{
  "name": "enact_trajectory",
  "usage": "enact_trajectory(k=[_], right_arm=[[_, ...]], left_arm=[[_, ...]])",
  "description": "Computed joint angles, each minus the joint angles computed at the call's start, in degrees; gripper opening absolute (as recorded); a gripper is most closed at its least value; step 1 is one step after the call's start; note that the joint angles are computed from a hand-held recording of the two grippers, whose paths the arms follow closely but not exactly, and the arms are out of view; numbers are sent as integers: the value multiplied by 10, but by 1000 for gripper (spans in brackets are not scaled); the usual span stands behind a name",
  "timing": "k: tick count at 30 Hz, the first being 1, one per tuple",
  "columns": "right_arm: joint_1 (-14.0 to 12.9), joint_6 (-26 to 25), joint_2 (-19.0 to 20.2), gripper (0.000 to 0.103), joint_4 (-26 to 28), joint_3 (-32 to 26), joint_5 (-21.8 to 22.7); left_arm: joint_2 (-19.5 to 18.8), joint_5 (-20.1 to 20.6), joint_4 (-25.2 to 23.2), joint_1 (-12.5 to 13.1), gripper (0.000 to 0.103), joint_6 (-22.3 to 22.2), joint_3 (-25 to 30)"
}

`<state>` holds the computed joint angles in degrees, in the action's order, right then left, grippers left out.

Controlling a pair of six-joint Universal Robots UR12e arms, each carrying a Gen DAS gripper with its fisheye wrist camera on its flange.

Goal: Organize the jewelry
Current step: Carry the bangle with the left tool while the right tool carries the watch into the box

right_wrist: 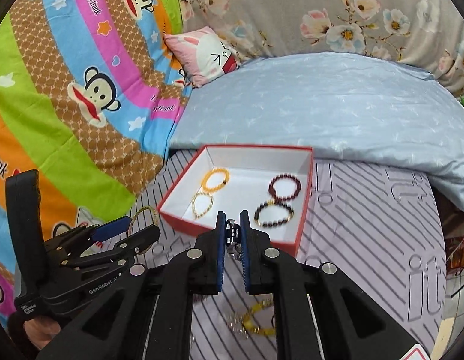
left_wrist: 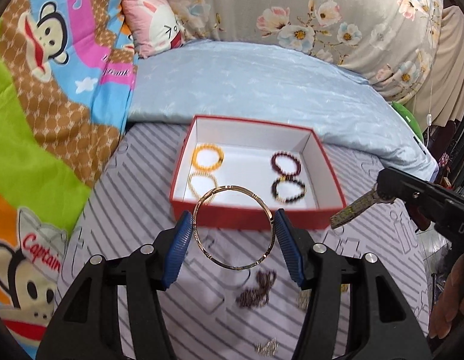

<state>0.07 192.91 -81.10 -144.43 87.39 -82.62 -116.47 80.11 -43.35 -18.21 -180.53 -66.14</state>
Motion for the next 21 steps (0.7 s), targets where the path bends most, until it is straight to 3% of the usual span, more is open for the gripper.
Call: enact_trajectory(k=[11, 21], right_arm=[[-5, -1, 67, 9, 24, -73, -5], [-4, 2, 112, 9, 44, -119, 3]], left_arm=[[-85, 14, -42, -9, 54, -3, 121], [-134, 31, -86, -15, 54, 2, 184]])
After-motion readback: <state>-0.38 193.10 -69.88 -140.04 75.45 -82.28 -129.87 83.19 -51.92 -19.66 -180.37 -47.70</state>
